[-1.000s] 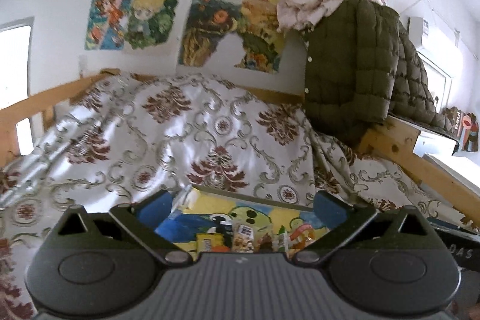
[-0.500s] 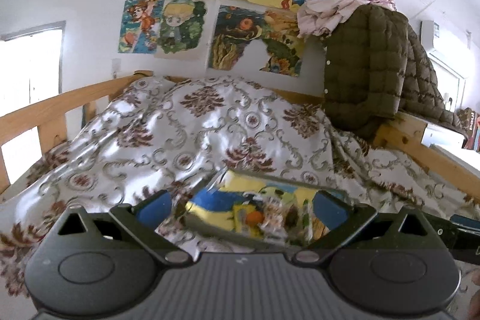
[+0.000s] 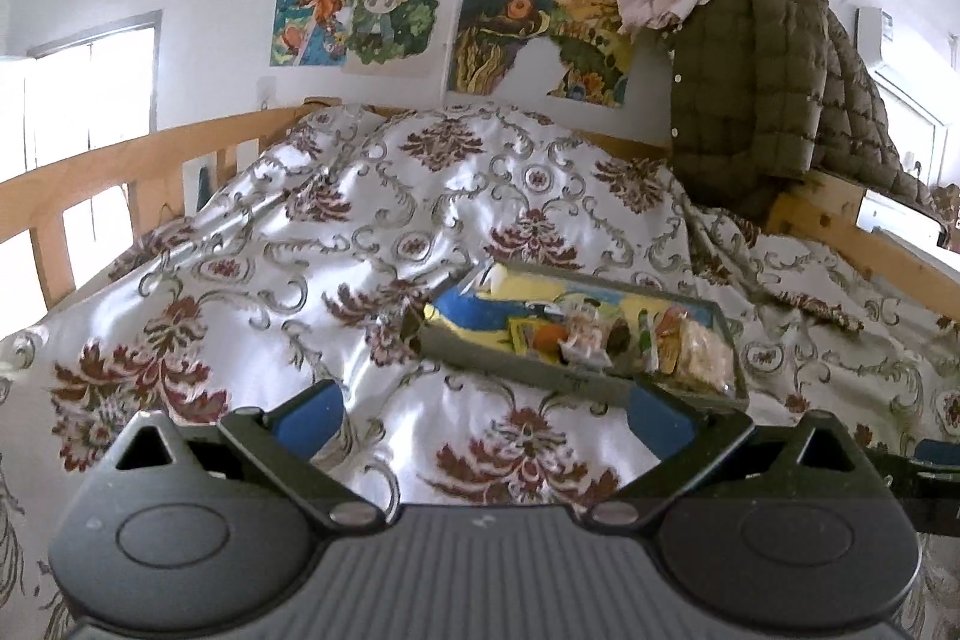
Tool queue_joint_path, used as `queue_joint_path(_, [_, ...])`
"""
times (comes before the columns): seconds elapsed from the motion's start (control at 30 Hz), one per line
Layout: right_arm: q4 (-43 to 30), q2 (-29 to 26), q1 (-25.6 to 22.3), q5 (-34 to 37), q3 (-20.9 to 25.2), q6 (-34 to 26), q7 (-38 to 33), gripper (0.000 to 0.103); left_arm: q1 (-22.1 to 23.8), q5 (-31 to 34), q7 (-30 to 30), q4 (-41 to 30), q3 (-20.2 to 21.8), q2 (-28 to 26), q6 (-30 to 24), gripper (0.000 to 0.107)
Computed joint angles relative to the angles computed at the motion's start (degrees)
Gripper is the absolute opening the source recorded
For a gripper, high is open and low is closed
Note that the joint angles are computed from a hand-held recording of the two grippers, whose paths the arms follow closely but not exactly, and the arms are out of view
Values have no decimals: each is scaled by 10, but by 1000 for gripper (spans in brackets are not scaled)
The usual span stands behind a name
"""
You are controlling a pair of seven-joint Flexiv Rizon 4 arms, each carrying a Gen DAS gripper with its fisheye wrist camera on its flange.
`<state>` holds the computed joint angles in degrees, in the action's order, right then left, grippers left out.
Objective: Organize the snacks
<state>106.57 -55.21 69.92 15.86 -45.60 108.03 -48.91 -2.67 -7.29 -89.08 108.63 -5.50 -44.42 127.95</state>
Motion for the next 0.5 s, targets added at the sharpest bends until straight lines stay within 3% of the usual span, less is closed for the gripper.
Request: queue_joint_path(0.5, [13, -5, 12, -9, -12, -9, 12, 102, 1, -5, -2, 20, 5, 0, 3, 103])
